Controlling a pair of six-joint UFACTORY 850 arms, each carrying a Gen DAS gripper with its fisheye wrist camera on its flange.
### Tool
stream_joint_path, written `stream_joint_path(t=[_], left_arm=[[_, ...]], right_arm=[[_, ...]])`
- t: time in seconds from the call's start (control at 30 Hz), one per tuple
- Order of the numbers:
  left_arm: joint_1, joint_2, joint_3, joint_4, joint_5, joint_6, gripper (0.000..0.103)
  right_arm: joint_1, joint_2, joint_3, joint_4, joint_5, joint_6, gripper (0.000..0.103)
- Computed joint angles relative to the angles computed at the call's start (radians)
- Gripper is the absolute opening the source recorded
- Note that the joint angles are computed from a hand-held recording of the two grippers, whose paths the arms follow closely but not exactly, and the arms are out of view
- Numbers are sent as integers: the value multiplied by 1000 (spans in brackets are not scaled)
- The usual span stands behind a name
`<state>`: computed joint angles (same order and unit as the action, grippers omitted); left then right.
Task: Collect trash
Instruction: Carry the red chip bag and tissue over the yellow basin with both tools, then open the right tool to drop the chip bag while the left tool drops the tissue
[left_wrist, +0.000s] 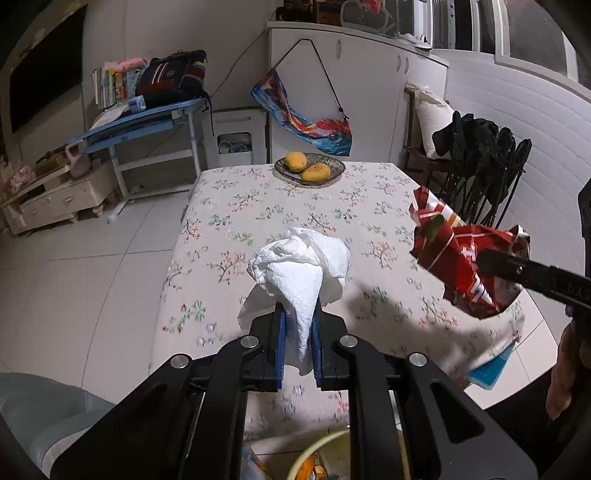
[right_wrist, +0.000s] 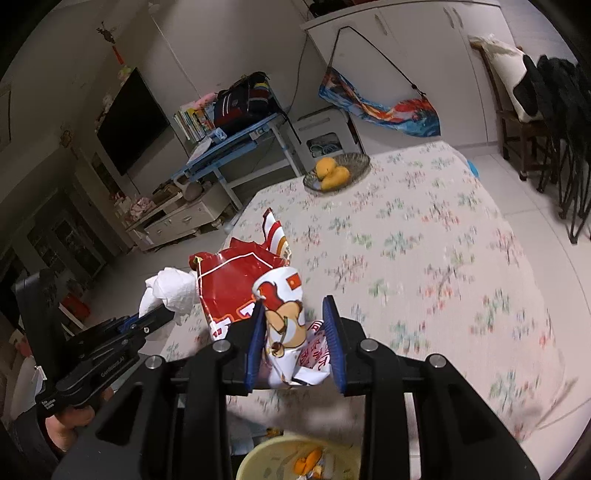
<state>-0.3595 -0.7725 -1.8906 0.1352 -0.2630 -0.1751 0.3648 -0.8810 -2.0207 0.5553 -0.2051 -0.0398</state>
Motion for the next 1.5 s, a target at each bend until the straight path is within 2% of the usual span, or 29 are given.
stream_joint_path(t=[0.13,0.33,0.63,0.77,0.97,1.23,1.37,1.5], left_arm=[[-7,38,66,45,31,-36,12],[-9,90,153,74,62,-76,12],[-11,153,255,89,104,-103,12],[-10,178,297,87,125,-103,12],[-8,200,334,45,138,-67,12],[-9,212,359,-126,143,105,12],[-12,217,371,-175,145,160,12],[-12,219,379,-266,139,258,12]], right_arm=[[10,37,69,35,24,-26,31],[22,98,183,187,60,-154,31],[59,157,294,213,47,-205,31],[82,157,293,14,-10,-53,31],[116,87,207,-214,-206,78,32],[149,11,120,-341,-354,111,32],[158,-6,99,-380,-397,135,44],[150,3,117,-371,-386,157,47]])
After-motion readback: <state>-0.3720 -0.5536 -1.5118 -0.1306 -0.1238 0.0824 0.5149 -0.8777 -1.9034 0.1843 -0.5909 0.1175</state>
